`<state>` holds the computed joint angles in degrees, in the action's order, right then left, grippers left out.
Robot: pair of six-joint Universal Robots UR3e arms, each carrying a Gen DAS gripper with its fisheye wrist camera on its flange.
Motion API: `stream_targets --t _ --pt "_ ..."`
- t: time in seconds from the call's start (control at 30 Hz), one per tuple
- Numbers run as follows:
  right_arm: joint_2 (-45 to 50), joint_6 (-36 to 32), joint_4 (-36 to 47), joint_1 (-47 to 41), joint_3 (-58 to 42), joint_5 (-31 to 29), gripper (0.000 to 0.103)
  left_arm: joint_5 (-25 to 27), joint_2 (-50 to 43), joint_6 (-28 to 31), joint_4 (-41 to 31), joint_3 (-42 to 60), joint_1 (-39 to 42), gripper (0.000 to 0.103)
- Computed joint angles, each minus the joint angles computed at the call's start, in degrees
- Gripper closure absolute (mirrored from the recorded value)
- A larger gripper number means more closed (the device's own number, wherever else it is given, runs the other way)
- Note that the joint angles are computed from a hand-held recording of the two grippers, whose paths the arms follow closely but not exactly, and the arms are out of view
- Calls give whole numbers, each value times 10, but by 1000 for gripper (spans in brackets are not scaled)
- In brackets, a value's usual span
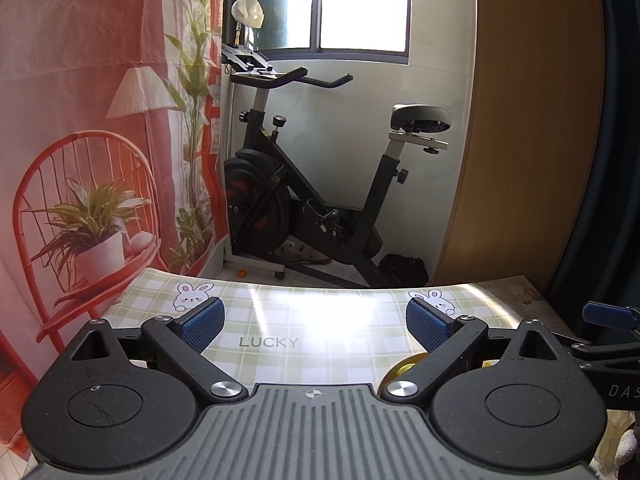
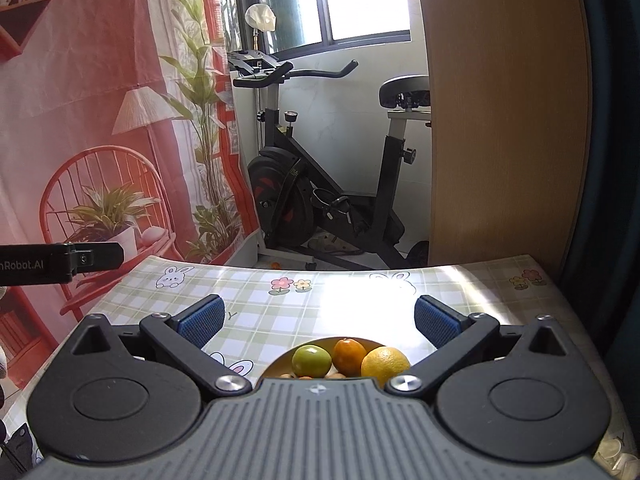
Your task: Organize fruits
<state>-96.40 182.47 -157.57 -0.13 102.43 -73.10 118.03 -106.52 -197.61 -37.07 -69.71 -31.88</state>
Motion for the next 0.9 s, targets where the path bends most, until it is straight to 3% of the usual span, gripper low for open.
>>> stream_targets --t 0.9 --pt "8 -11 31 25 -34 -21 0 69 28 -54 -29 -15 -34 4"
